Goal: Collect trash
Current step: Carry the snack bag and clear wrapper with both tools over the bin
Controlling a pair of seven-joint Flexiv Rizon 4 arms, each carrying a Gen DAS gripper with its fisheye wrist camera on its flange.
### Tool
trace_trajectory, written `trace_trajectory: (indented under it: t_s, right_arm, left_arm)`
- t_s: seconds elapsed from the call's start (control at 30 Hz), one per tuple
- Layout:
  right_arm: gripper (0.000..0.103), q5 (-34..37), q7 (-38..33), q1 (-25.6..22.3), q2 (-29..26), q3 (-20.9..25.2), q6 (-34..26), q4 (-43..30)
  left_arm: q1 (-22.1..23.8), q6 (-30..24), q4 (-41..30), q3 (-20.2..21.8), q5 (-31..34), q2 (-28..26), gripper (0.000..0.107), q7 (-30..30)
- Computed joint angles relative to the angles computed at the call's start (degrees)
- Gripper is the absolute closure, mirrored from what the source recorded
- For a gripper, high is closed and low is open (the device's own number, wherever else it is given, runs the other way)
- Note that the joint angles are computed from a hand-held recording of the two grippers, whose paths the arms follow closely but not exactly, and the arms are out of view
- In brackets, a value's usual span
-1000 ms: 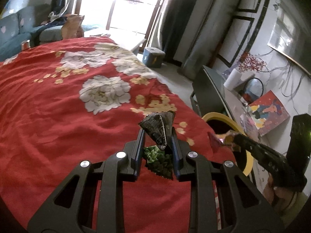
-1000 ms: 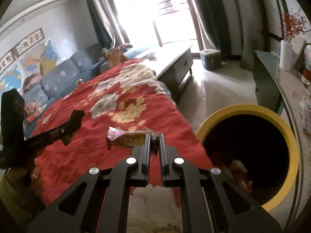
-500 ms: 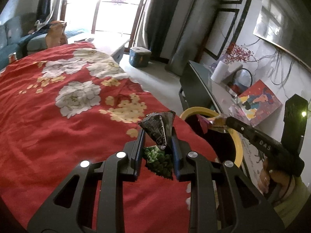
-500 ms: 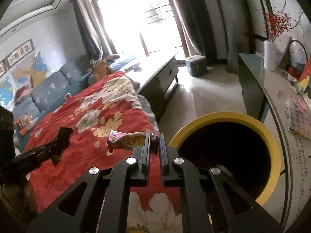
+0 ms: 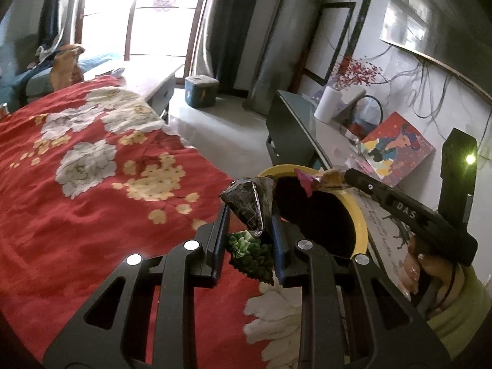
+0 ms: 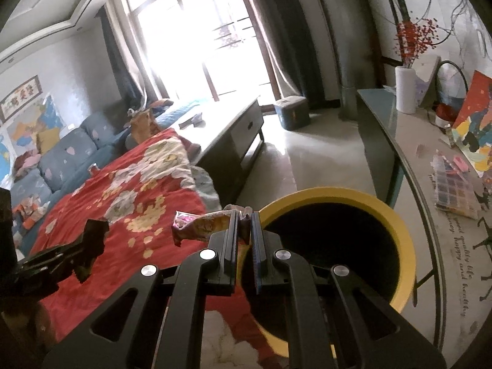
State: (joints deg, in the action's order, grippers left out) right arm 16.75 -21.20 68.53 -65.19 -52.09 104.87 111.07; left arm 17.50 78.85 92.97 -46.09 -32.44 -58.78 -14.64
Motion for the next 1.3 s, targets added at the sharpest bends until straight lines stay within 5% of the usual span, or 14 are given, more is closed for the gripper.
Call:
trace_trajectory:
  t_s: [1.3]
  right_arm:
    - [0.095, 4.9, 7.2, -3.3, -0.8, 3.4, 2.4, 8.1]
  left_arm:
    - [-12.2, -5.8, -2.5, 7.8, 0.7, 0.1, 0.086, 2.4]
